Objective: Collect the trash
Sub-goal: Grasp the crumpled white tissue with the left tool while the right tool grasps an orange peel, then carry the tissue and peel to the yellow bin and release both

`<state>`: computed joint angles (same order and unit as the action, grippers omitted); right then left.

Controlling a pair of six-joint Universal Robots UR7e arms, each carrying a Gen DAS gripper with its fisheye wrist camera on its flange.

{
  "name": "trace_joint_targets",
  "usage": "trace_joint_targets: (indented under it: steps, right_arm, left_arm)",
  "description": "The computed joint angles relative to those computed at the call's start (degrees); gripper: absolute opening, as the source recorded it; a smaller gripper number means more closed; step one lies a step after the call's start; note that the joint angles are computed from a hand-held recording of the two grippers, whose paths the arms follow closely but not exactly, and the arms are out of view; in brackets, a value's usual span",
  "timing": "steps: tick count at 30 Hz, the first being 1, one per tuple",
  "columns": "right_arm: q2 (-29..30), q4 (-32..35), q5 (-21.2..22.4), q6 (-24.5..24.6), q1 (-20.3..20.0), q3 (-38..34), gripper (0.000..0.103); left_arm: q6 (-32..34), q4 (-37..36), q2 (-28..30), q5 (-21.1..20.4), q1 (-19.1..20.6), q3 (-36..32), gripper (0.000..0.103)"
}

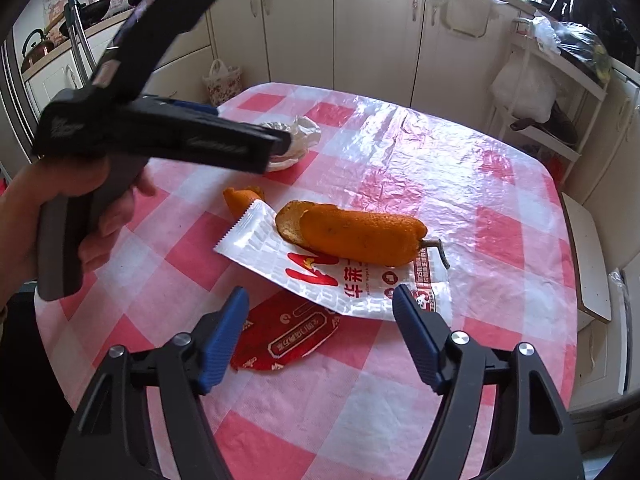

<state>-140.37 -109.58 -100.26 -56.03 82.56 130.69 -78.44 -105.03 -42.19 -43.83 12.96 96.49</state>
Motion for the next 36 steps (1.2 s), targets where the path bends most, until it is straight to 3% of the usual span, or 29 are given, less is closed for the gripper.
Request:
trace_joint_targets:
  steps: [4,6,7,10,15,17,20,22,24,30,36]
  right_arm:
    - [0.3,1.29,5.55,-0.48,-3.05,-2.73,0.072]
    - [2.3,-0.56,6.27,-1.48,-2.01,-3.78,0.072]
    - [4.17,-2.25,4.89,-1.65,-0.18,-4.1,0.072]
    - [9.58,-4.73,1.22,-5.23,4.53,-5.27,0.072]
    - [17.08,-5.25,-10.41,-10.65,11.55,-5.16,0.071]
    - [18.26,-5.43,-14.07,-12.49,12.1,-4.26,0.062]
    - [18.11,-3.76,-13.88,-12.07,10.87,-4.31,0.034]
    - [16.74,-3.2,-10.29,-9.94,8.96,-4.75,0.022]
    - [15.01,-2.89,-6.49,-7.88,6.84,-5.21,0.02]
    - [8.51,1.68,6.0,-2.27,0.58,-7.94,0.018]
    - [1.87,12.08,18.89,-2.11,-9.58,-13.36,0.018]
  left_arm:
    - [3.7,-1.72,1.46,-1.16,2.24,-1.29,0.093]
    - [6.14,-4.36,1.55,-2.19,3.19,-0.84,0.084]
    - [7.64,-6.37,1.39,-3.08,3.73,-0.29,0.073]
    - [10.49,-11.92,0.39,-4.5,4.35,2.17,0.064]
    - [12.11,-19.05,-2.14,-4.99,3.93,6.3,0.05]
    - [11.57,-21.97,-3.59,-5.03,3.35,8.43,0.047]
    - [9.99,-25.97,-5.53,-5.03,2.24,11.6,0.045]
    - [7.76,-27.97,-7.57,-4.63,0.66,14.2,0.045]
    - [5.64,-29.08,-9.48,-3.9,-0.9,16.29,0.044]
    - [-3.68,-26.1,-15.36,-1.54,-7.87,20.82,0.044]
    - [-12.21,-18.96,-16.5,-1.02,-14.68,19.91,0.045]
